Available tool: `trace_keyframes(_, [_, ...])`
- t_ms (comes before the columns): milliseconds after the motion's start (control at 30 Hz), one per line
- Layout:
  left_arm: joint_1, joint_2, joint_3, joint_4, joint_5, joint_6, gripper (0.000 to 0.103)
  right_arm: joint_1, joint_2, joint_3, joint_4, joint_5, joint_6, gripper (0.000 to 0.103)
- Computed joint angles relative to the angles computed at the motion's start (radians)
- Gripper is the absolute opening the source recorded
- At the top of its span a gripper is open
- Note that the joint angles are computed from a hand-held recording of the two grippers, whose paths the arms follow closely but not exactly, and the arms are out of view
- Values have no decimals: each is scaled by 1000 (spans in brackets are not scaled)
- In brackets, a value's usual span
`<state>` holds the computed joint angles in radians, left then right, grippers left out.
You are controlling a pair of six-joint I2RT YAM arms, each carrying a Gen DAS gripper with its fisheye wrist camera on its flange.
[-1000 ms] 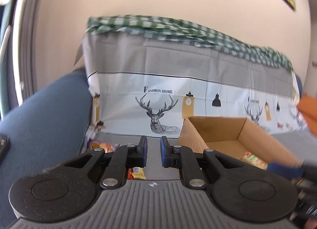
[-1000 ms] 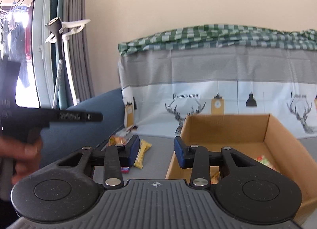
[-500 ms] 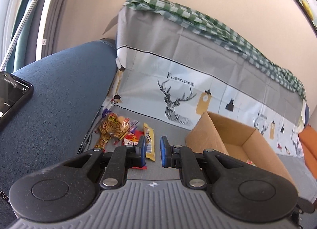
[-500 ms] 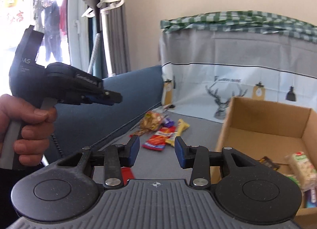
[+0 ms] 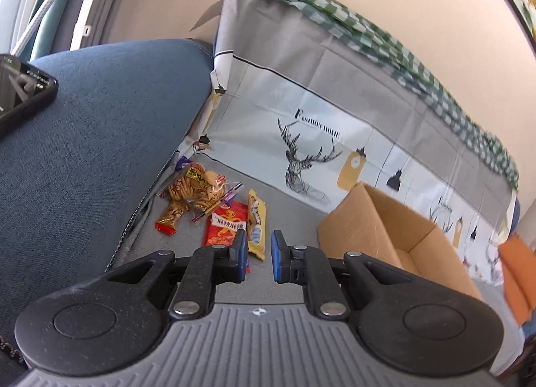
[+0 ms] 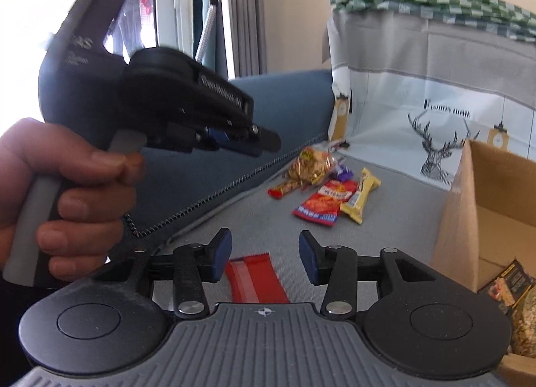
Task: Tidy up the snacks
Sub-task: 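Grasp the red spicy-strip pack with the left tool while the right tool grasps the red bar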
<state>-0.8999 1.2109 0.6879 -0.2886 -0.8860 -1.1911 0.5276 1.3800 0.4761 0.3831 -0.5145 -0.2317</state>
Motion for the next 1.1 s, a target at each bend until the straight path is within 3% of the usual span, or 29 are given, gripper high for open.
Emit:
trace_keyframes(267, [36,-83,-57,2,9,-88,14,84,203,101,17,90,2,68])
trace_keyframes(600, [75,-42,-39,-24,73,-62,18,147,393,224,-48,164,-71,68])
trace_keyframes(633, [83,-36,-37,-15,87,-53,20,145,391,222,-44,161,-71,67])
trace_keyframes(667, [92,-25,-35,-4,101,-42,24,142,387,223,-51,156,-77,55])
trace_keyframes(700, [98,-13,-31,7,106,-32,27,137,381,224,-58,148,-83,51])
trace_keyframes(767, [120,22,-23,41,118,-3,35,125,368,219,-66,152,-85,46])
trace_keyframes(900, [205,157,36,61,189,61,39,104,329,211,-66,214,-30,46])
trace_keyframes(1033, [265,313,129,41,220,165,54,88,324,233,-125,296,26,47])
trace_keyframes(1100, [280,375,165,44,224,217,69,94,347,253,-153,338,32,49])
